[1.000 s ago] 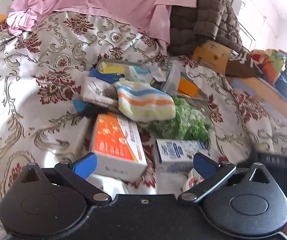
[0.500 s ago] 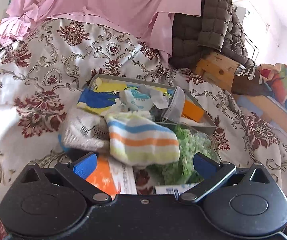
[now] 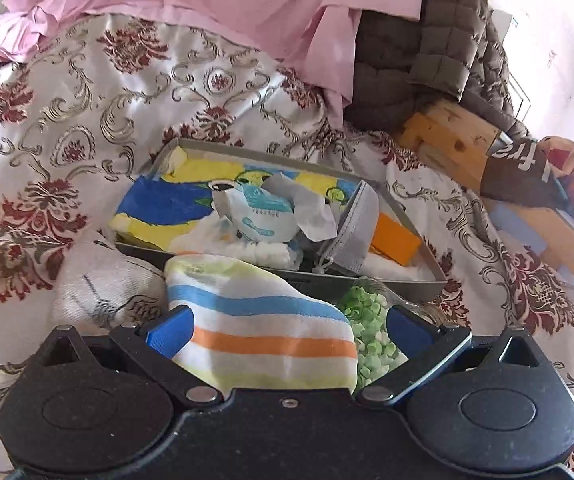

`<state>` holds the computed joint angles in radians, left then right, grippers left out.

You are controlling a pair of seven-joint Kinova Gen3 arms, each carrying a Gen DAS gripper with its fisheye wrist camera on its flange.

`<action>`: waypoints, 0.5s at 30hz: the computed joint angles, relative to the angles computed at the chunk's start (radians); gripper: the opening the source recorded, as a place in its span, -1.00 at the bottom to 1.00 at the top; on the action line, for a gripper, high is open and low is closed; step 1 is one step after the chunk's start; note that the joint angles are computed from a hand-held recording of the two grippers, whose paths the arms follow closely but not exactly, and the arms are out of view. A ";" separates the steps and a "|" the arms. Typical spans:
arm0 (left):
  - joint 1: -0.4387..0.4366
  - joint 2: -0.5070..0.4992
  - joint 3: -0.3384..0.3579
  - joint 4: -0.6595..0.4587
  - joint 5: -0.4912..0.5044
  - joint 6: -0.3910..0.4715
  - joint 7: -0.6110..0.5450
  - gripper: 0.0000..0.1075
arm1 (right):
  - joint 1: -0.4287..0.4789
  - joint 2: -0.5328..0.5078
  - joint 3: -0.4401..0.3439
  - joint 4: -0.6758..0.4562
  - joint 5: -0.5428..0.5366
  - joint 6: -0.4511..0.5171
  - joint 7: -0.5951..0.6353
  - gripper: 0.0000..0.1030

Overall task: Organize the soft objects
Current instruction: 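Close the right tool on the cartoon pouch while the left tool grasps the striped towel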

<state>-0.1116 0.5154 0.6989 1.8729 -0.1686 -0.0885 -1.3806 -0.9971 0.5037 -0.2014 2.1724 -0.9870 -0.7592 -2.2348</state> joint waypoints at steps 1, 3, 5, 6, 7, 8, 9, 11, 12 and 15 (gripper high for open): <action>0.007 0.006 -0.004 -0.011 0.001 0.011 0.000 0.89 | -0.001 0.001 0.002 -0.003 0.003 0.001 0.009 -0.09; 0.015 0.018 -0.003 -0.032 0.006 0.037 -0.008 0.87 | -0.001 0.001 0.005 -0.005 0.005 0.005 0.023 -0.18; 0.023 0.027 -0.007 -0.045 0.019 0.056 -0.025 0.85 | -0.001 0.000 0.006 -0.006 0.003 0.006 0.032 -0.23; 0.039 0.027 -0.023 -0.050 0.030 0.061 -0.034 0.81 | 0.000 0.001 0.005 -0.005 0.004 0.005 0.032 -0.26; 0.056 0.025 -0.041 -0.050 0.041 0.059 -0.043 0.79 | 0.002 0.002 0.005 -0.005 0.005 0.003 0.028 -0.27; 0.067 0.025 -0.054 -0.050 0.049 0.057 -0.052 0.76 | 0.004 0.004 0.003 -0.002 0.010 0.000 0.021 -0.28; 0.070 0.028 -0.056 -0.051 0.055 0.061 -0.061 0.72 | 0.006 0.005 0.003 -0.001 0.011 -0.002 0.017 -0.29; 0.060 0.040 -0.041 -0.063 0.059 0.086 -0.088 0.65 | 0.009 0.009 0.000 0.005 0.024 -0.015 -0.002 -0.30; 0.051 0.047 -0.028 -0.070 0.061 0.099 -0.107 0.58 | 0.010 0.011 -0.001 0.009 0.032 -0.023 -0.011 -0.32; 0.038 0.065 -0.011 -0.103 0.082 0.153 -0.160 0.44 | 0.008 0.013 0.003 0.011 0.029 -0.026 -0.004 -0.37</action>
